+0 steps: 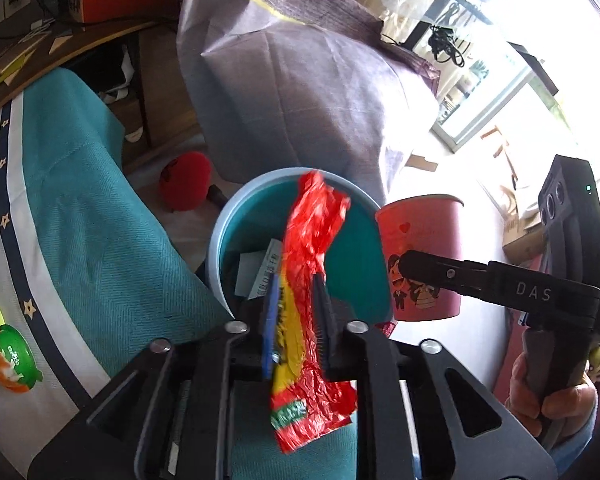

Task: Collect trash
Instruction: 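Carry the wrapper and pink cup over the teal bin and open both tools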

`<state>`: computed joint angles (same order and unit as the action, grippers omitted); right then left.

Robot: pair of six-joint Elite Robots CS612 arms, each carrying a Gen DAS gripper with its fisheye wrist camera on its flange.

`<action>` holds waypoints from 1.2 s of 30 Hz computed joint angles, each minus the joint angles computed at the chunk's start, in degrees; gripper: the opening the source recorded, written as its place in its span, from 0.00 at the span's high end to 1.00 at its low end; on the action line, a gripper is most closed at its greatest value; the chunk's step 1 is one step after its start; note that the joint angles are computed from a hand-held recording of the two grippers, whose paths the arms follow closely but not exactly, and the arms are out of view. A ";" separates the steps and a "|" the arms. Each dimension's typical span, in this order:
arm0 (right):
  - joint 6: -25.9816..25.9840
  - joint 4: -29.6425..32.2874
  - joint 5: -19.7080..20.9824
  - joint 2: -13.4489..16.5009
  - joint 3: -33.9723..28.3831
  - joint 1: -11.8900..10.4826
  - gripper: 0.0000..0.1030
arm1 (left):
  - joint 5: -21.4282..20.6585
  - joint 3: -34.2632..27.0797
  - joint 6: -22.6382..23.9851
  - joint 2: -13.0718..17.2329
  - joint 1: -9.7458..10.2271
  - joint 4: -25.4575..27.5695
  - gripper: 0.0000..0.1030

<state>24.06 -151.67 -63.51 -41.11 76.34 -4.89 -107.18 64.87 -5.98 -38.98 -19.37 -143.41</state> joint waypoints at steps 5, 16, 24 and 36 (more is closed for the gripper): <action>0.39 0.45 -0.37 0.25 -0.35 -0.02 0.46 | 1.96 1.09 -0.94 -0.54 -0.02 -2.67 0.48; -1.04 3.72 -3.51 0.67 -1.76 0.67 0.43 | 0.37 2.98 -3.10 -1.51 0.95 -4.44 0.42; -1.12 4.27 -3.29 0.23 -1.51 1.04 0.35 | -0.02 4.78 -5.00 -2.53 1.68 -6.47 0.36; -4.85 4.86 -3.01 -2.76 1.72 2.57 0.30 | 1.02 10.50 -6.74 -5.98 2.39 -11.35 0.23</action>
<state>19.20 -146.82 -66.52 -43.87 78.06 -2.32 -106.17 75.38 -12.73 -44.96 -16.97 -154.76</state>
